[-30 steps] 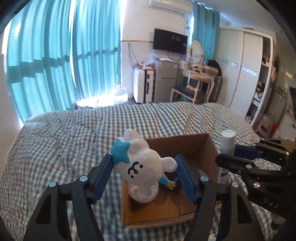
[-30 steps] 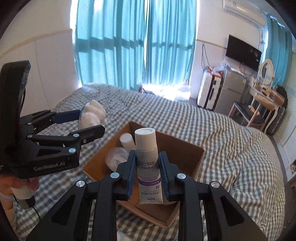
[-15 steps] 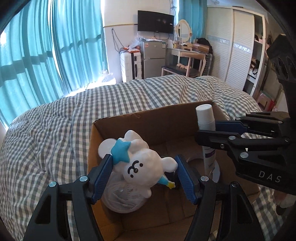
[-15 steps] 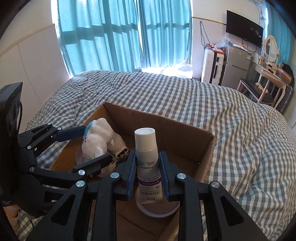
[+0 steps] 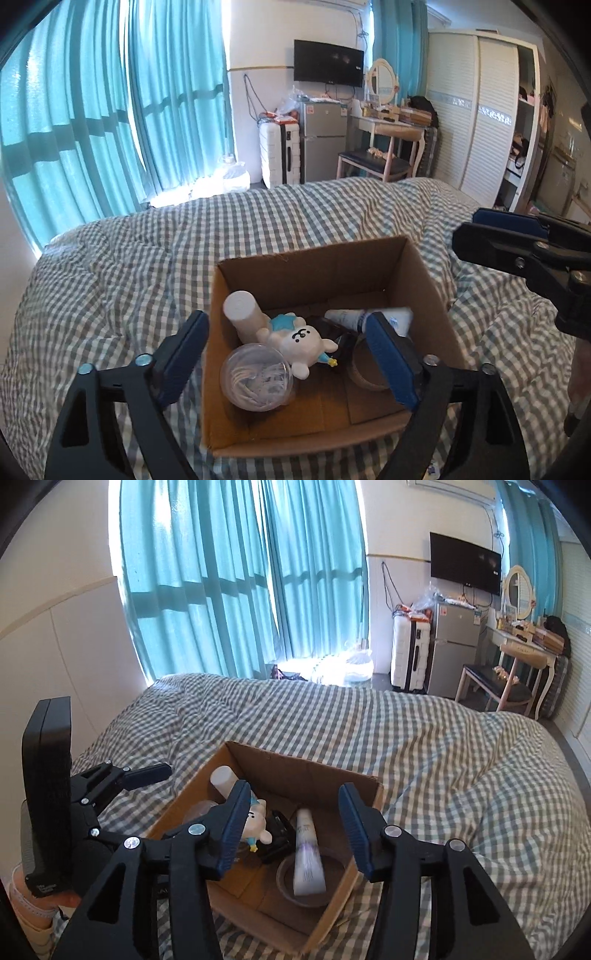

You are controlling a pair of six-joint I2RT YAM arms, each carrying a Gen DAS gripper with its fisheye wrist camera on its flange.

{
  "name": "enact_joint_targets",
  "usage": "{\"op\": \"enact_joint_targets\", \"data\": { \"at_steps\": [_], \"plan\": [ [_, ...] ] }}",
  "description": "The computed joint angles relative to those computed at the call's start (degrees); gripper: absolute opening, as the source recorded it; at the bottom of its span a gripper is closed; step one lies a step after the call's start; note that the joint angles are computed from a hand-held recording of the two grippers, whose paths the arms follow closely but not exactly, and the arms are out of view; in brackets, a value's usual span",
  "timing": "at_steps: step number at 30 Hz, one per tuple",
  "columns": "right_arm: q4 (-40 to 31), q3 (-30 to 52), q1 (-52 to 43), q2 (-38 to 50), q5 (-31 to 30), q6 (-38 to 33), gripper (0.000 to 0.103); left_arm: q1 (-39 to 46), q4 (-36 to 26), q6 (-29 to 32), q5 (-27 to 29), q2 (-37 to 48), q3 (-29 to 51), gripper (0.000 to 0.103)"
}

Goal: Organize objects
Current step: 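Place the plush toy and white tube into the box and open both tools, then reach to the bed and grasp the light-blue earbud case with the left tool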

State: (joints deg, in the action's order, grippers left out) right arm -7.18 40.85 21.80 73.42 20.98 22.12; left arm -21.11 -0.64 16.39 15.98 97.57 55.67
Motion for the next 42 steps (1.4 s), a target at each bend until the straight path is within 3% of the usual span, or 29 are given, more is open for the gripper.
{"op": "enact_joint_targets", "data": {
  "at_steps": [6, 11, 15, 18, 22, 27, 32, 38, 42],
  "plan": [
    [-11.23, 1.29, 9.22, -9.9, 8.61, 1.9, 0.061, -0.27, -3.32, -1.1, -7.0, -12.6, -6.24, 0.092],
    [-19.41, 3.25, 19.08, -14.51, 17.01, 3.21, 0.074, 1.6, -6.07, -2.16, -7.78, -21.89, -10.77, 0.099],
    [-23.92, 3.68, 25.18, -15.54, 20.73, 4.48, 0.078, 2.59, -7.6, -1.58, -9.16, -28.07, -14.67, 0.099],
    [-24.95, 2.28, 27.51, -15.56, 19.94, 3.57, 0.081, 3.37, -7.26, -1.66, -10.27, -31.58, -18.22, 0.1],
    [-21.43, -2.63, 27.47, -15.14, 15.81, 0.86, 0.081, 3.9, -6.15, -3.14, -12.26, -33.24, -23.18, 0.1],
    [-11.32, -10.14, 24.19, -10.05, 7.53, -2.74, 0.081, 3.9, -1.0, -7.19, -15.49, -31.06, -29.85, 0.1],
    [-0.5, -15.34, 22.08, -1.05, 2.84, -6.01, 0.081, 5.18, 6.05, -9.7, -14.62, -22.47, -35.1, 0.1],
    [6.4, -17.73, 18.53, 5.48, -3.65, -6.43, 0.081, 2.96, 16.29, -9.38, -14.47, -16.32, -41.37, 0.1],
    [8.08, -18.93, 17.18, 6.02, -6.19, -5.9, 0.081, 0.17, 15.15, -9.94, -12.3, -12.83, -41.45, 0.095]
  ]
}}
